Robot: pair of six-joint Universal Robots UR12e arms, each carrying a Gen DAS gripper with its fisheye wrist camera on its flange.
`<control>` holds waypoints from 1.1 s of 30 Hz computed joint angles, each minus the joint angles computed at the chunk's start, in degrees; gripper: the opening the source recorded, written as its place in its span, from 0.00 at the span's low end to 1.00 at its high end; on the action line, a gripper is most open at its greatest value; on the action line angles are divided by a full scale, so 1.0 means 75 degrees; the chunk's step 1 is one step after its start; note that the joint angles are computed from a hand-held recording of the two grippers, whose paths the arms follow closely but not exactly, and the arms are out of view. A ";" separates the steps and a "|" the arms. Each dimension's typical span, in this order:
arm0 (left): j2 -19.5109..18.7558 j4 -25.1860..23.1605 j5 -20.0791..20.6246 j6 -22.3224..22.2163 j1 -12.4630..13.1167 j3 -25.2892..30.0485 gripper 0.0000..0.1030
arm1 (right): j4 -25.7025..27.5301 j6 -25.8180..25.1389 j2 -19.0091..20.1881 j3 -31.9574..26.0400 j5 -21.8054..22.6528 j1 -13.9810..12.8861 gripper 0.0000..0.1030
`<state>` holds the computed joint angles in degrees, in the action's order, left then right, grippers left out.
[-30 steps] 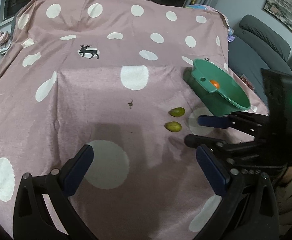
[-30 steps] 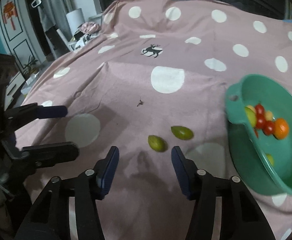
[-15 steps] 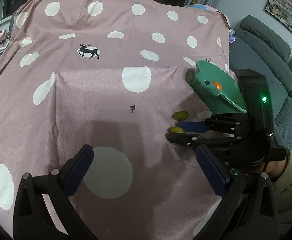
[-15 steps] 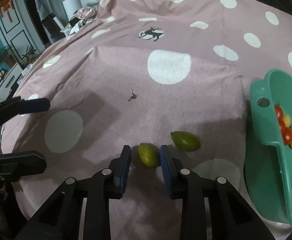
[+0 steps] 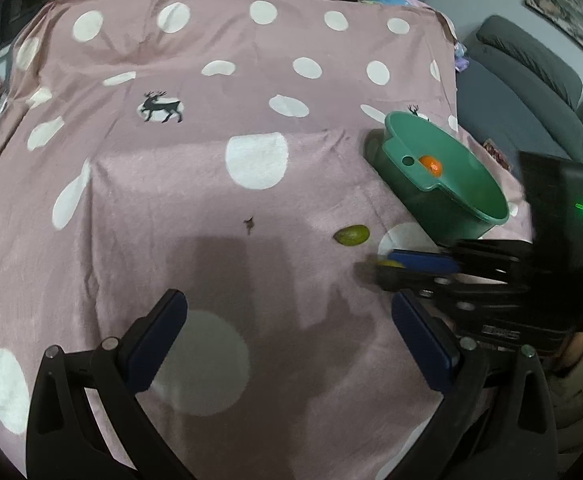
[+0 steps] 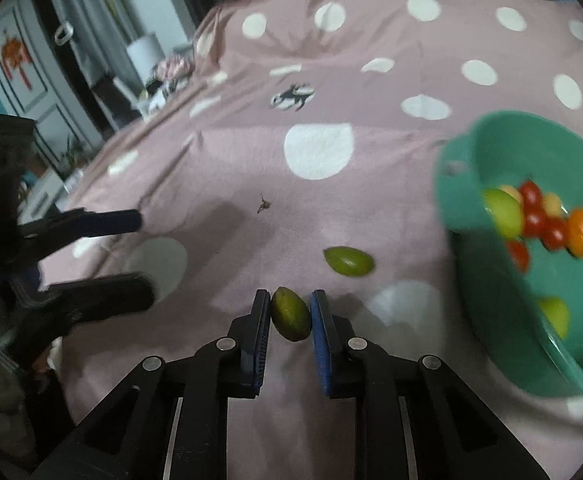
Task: Organize fruits
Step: 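Grasp one green olive with the right gripper while left grasps the other, then carry both held olives over the green bowl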
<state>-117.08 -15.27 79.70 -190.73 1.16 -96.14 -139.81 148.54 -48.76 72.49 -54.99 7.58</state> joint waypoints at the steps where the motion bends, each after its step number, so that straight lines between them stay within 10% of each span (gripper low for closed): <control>1: -0.0048 -0.0103 0.0010 0.0123 -0.0030 0.0110 0.99 | -0.0096 0.0120 -0.0032 0.0064 0.0106 -0.0060 0.22; 18: -0.1018 -0.2193 -0.0437 0.1467 -0.0223 0.1872 0.81 | -0.0731 0.0780 -0.0208 0.0578 0.1806 -0.0668 0.22; 33: -0.1433 -0.2715 -0.0448 0.1975 -0.0309 0.2474 0.61 | -0.0595 0.0880 -0.0064 0.0484 0.2220 -0.0808 0.22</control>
